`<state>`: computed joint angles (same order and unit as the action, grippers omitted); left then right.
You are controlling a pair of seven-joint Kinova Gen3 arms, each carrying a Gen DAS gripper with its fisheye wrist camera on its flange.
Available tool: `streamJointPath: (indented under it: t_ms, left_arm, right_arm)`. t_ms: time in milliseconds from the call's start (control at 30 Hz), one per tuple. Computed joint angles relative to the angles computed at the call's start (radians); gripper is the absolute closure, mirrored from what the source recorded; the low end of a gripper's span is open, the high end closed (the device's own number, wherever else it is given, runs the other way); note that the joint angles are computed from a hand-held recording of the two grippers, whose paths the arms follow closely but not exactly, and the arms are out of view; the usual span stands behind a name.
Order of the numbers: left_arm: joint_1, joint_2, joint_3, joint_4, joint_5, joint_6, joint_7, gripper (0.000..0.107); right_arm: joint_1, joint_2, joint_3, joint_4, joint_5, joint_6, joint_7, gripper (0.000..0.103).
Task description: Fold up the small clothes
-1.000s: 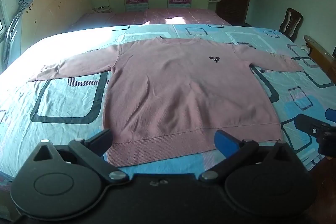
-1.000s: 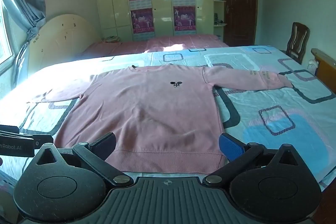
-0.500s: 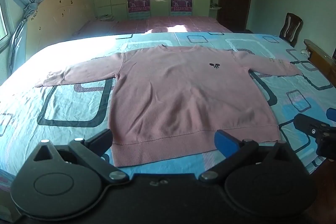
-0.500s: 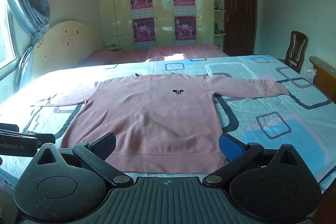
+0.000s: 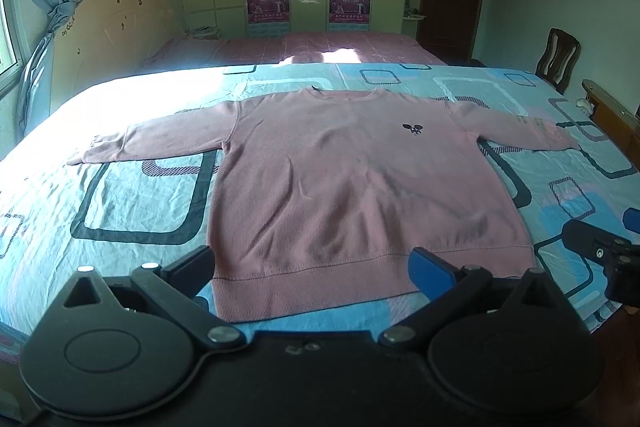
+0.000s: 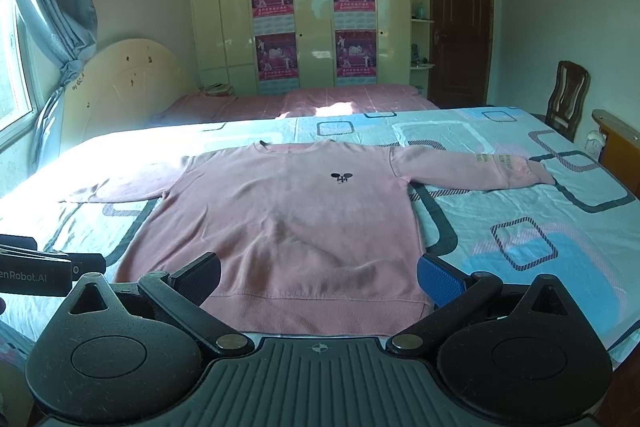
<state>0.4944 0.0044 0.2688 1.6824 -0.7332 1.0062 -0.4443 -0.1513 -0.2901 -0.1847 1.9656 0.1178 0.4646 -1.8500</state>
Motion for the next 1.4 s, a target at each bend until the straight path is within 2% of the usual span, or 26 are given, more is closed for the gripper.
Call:
streamJointPath:
  t_ms: [100,467,1400]
  left_arm:
    - [0.0,0.002,-0.001,-0.003,-0.004,0.003,0.003,0.005]
    - [-0.013,0.0,-0.009,-0.005,0.013,-0.009,-0.017,0.005]
    - [-0.04,0.0,-0.02,0.001,0.015,-0.022,-0.024,0.005]
  right_arm:
    - [0.018,0.004,-0.033,0.002,0.024,-0.001,-0.035,0.0]
    - [0.027,0.01,-0.062,-0.002,0.081,-0.001,-0.099,0.0]
    - [0.007,0.047,-0.071,-0.016,0.145,-0.015,-0.163,0.0]
